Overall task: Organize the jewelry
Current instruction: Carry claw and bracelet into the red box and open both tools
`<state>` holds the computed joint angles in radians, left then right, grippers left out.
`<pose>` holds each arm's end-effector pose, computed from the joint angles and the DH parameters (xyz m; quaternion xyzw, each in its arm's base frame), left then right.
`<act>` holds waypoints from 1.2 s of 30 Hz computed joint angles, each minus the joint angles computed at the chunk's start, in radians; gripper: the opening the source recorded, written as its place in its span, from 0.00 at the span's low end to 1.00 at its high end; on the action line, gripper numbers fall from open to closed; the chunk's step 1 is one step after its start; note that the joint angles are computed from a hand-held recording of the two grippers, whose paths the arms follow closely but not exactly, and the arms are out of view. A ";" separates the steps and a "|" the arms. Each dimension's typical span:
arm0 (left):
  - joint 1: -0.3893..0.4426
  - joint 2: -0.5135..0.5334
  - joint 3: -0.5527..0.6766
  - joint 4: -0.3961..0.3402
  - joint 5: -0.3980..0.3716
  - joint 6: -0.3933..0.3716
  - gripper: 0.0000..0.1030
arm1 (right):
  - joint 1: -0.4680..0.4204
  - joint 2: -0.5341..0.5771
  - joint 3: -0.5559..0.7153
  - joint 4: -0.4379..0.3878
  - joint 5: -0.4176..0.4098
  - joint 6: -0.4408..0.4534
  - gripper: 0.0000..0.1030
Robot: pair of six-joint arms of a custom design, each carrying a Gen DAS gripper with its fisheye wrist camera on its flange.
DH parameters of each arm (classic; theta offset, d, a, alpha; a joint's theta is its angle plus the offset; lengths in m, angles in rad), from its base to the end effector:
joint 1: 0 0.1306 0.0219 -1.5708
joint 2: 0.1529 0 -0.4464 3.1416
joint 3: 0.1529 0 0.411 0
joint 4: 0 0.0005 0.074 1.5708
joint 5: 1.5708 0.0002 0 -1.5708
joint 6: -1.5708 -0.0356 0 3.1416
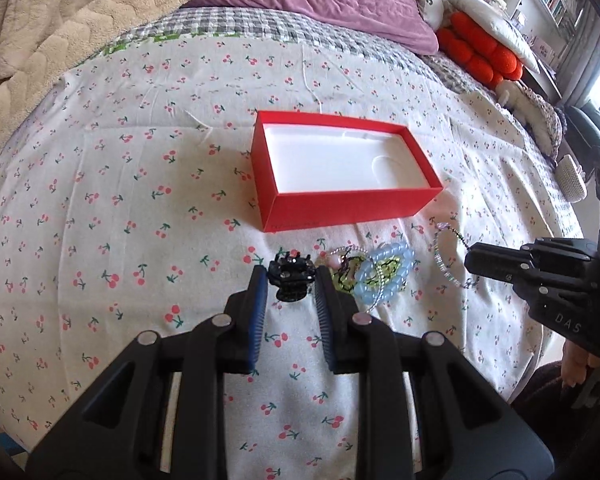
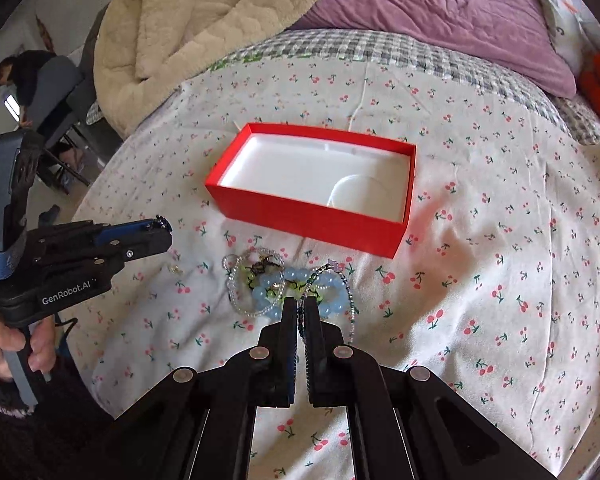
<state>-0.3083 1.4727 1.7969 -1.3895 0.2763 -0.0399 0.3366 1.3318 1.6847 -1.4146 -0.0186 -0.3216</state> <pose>0.4621 -0.1579 0.6124 0.2000 0.9385 -0.1653 0.2276 0.3987 0.1397 0.6216 -0.0096 0.9677 0.0899 0.2354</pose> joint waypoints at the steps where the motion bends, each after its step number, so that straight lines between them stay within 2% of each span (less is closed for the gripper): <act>1: 0.001 0.003 0.012 -0.003 0.007 0.008 0.25 | -0.011 0.000 0.012 -0.001 -0.008 -0.001 0.03; 6: -0.001 0.053 0.101 -0.041 0.037 0.034 0.25 | -0.051 0.040 0.114 -0.009 -0.032 -0.019 0.03; 11: -0.001 0.106 0.153 -0.013 0.065 0.092 0.25 | -0.083 0.082 0.176 0.046 -0.090 -0.048 0.03; 14: -0.009 0.141 0.163 -0.004 0.093 0.107 0.25 | -0.094 0.113 0.182 0.081 -0.128 -0.067 0.03; 20: -0.028 0.195 0.193 0.019 0.106 0.079 0.25 | -0.121 0.173 0.192 0.123 -0.173 -0.056 0.03; 23: -0.031 0.221 0.206 0.012 0.113 0.088 0.25 | -0.137 0.189 0.170 0.106 -0.170 -0.062 0.03; 29: -0.044 0.239 0.210 0.009 0.071 0.055 0.25 | -0.173 0.188 0.131 0.098 -0.157 -0.055 0.03; 35: -0.040 0.238 0.207 0.052 0.074 0.074 0.25 | -0.194 0.189 0.135 0.092 -0.162 -0.057 0.05; 36: -0.042 0.234 0.205 0.061 0.071 0.072 0.27 | -0.195 0.190 0.136 0.092 -0.168 -0.051 0.09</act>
<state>-0.3500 1.7065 2.0019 -1.3286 0.3477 0.0324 0.1414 1.5217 1.8209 -1.3226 -0.1865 -0.3730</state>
